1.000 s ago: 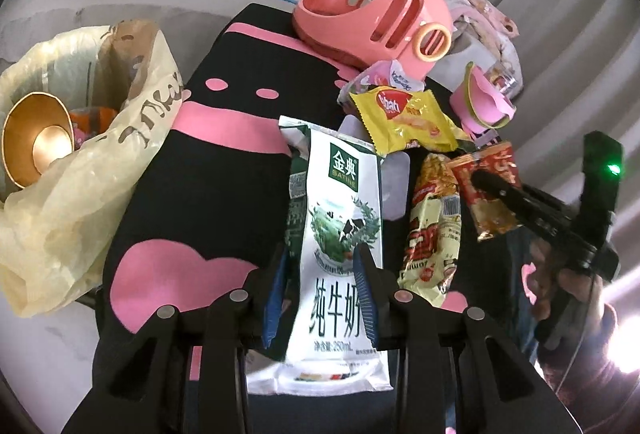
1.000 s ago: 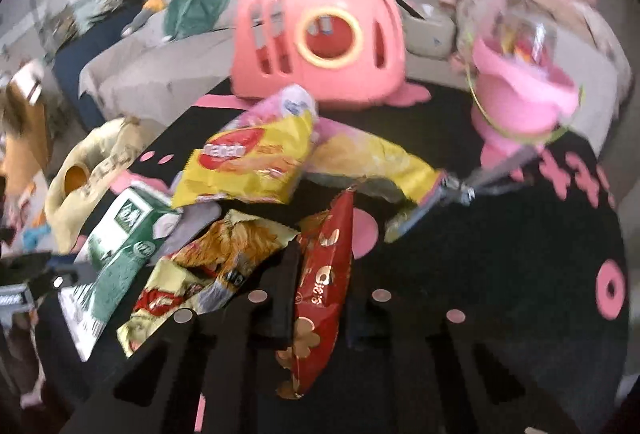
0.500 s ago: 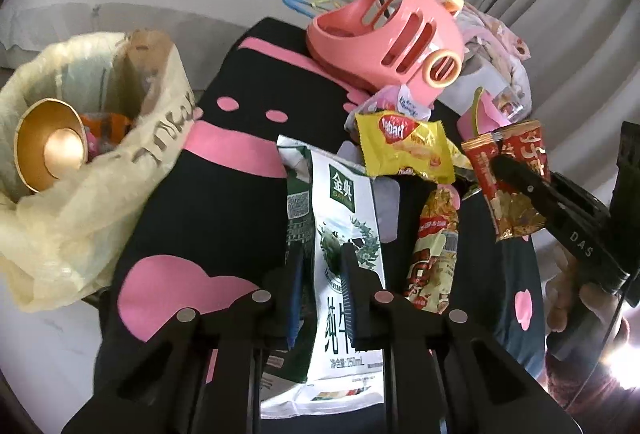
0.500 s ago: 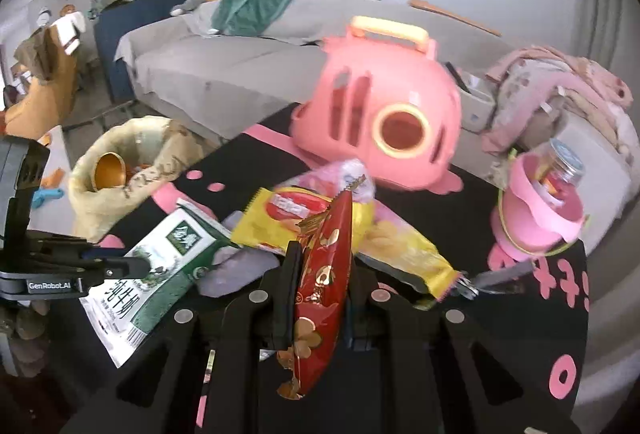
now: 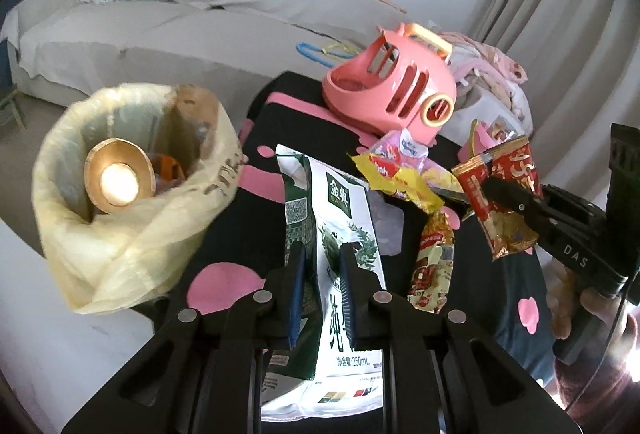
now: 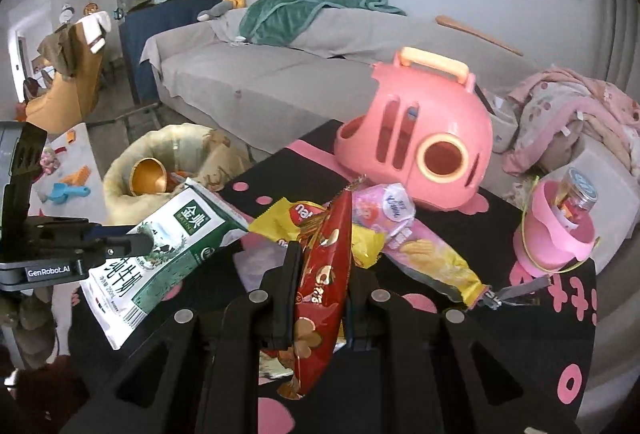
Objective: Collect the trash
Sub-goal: 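Lift the milk carton with the left gripper while the right gripper grasps the red chip bag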
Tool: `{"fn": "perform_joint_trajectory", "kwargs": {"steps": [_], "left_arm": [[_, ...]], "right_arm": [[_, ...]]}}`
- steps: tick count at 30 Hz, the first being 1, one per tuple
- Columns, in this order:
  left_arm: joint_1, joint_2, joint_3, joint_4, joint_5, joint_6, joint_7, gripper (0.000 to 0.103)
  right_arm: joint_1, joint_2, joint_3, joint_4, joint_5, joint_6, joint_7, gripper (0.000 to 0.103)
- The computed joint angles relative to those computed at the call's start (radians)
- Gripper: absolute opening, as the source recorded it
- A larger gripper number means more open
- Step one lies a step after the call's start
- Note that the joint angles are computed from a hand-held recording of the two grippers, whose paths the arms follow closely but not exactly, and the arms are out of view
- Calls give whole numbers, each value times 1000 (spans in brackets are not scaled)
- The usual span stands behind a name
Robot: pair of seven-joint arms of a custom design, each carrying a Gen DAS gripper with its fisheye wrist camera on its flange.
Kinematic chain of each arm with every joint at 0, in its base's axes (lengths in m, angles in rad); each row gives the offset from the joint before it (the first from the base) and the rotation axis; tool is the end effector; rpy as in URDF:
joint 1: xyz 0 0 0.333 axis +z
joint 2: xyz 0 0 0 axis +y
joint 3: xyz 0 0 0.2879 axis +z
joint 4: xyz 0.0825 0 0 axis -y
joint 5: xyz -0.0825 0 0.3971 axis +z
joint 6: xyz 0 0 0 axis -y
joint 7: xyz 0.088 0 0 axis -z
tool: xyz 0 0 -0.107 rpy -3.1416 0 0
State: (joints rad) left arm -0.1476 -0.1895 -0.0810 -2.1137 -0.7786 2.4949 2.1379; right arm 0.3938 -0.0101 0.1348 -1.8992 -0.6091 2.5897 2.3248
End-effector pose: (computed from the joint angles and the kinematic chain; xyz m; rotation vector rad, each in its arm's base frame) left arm 0.5452 -0.1249 0.5269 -1.6670 2.2615 -1.2071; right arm 0.5279 0.3211 0.5474 -1.8776 1.5601 -0.7482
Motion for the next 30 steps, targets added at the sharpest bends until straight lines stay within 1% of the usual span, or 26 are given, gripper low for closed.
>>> {"fn": "perform_joint_trajectory", "kwargs": {"steps": [2, 6, 12, 15, 18, 21, 23, 26, 27, 28, 30], "left_arm": [[2, -28, -1, -24, 13, 27, -3, 17], [-5, -69, 22, -42, -6, 43, 10, 16], [-16, -92, 49, -40, -49, 59, 41, 15], [-14, -95, 52, -42, -38, 39, 41, 15], [-8, -95, 48, -51, -2, 5, 34, 15], [-6, -82, 40, -59, 23, -17, 25, 15], [-4, -60, 42, -54, 26, -52, 25, 15], [8, -32, 30, -49, 45, -83, 5, 25], [11, -26, 24, -49, 51, -88, -4, 37], [10, -19, 26, -47, 40, -105, 8, 45], [13, -2, 15, -38, 52, -127, 13, 47]], "right_arm": [[5, 0, 5, 7, -11, 3, -1, 15], [13, -9, 12, 15, -40, 1, -1, 15], [22, -7, 18, 48, -81, -18, -9, 15], [28, -6, 21, 54, -96, -25, -9, 15], [30, -8, 20, 46, -89, -29, -20, 15], [27, -14, 18, 24, -64, -26, -28, 15], [22, -18, 13, 3, -20, -15, -43, 15], [16, -18, 10, -19, 34, -5, -60, 15], [14, -17, 9, -24, 45, -4, -67, 15], [12, -16, 9, -28, 53, -2, -71, 15], [10, -13, 9, -33, 62, 1, -75, 15]]}}
